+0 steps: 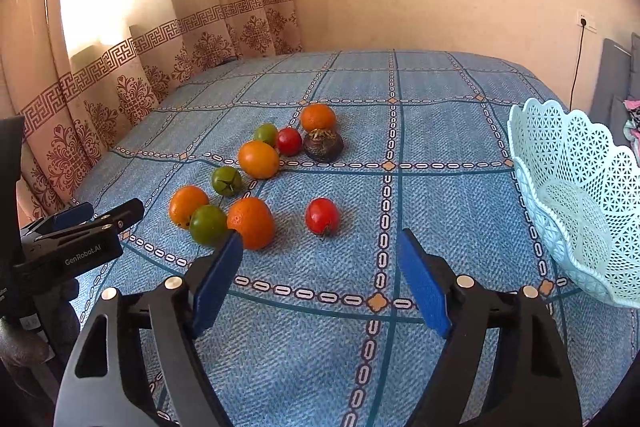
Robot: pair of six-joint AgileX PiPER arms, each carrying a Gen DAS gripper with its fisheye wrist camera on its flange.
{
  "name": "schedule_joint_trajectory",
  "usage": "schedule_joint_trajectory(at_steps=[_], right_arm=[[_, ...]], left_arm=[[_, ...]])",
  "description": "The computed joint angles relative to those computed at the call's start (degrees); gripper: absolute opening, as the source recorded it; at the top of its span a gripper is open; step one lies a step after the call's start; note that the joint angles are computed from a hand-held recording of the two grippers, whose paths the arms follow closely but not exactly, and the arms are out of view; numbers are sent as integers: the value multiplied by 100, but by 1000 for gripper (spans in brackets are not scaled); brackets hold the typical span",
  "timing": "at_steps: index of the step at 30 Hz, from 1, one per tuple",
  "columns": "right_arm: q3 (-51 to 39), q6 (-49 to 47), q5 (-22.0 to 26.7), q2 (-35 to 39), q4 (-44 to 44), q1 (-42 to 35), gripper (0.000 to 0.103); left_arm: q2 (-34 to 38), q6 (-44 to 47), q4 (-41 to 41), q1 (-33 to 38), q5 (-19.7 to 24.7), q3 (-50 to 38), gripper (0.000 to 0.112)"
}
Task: Organize fruits
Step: 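Grasp the large orange with the left gripper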
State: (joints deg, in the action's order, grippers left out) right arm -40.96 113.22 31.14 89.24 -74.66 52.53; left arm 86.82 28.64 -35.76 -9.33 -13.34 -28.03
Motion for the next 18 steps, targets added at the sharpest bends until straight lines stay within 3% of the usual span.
schedule_joint_trajectory(at_steps=[4, 10, 12, 15, 16, 18], right_arm=[[-180, -686, -158, 250, 492, -285, 65], [-344, -1467, -786, 489, 969, -858, 59], [-487, -1791, -847, 640, 1206, -959, 53], [-651, -2107, -942, 809, 1386, -1053, 52], [-714, -2222, -933, 851, 1433, -1059, 52], [-832, -2464, -962, 936, 1569, -1096, 50]], left_arm=[[118, 324, -180, -117, 59, -102, 92], [425, -246, 430, -259, -61, -210, 92], [536, -43, 291, -274, 16, -304, 92], [614, -455, 735, -253, 113, -364, 92], [650, -491, 771, -189, 375, -452, 92], [729, -325, 643, -190, 459, -553, 92]])
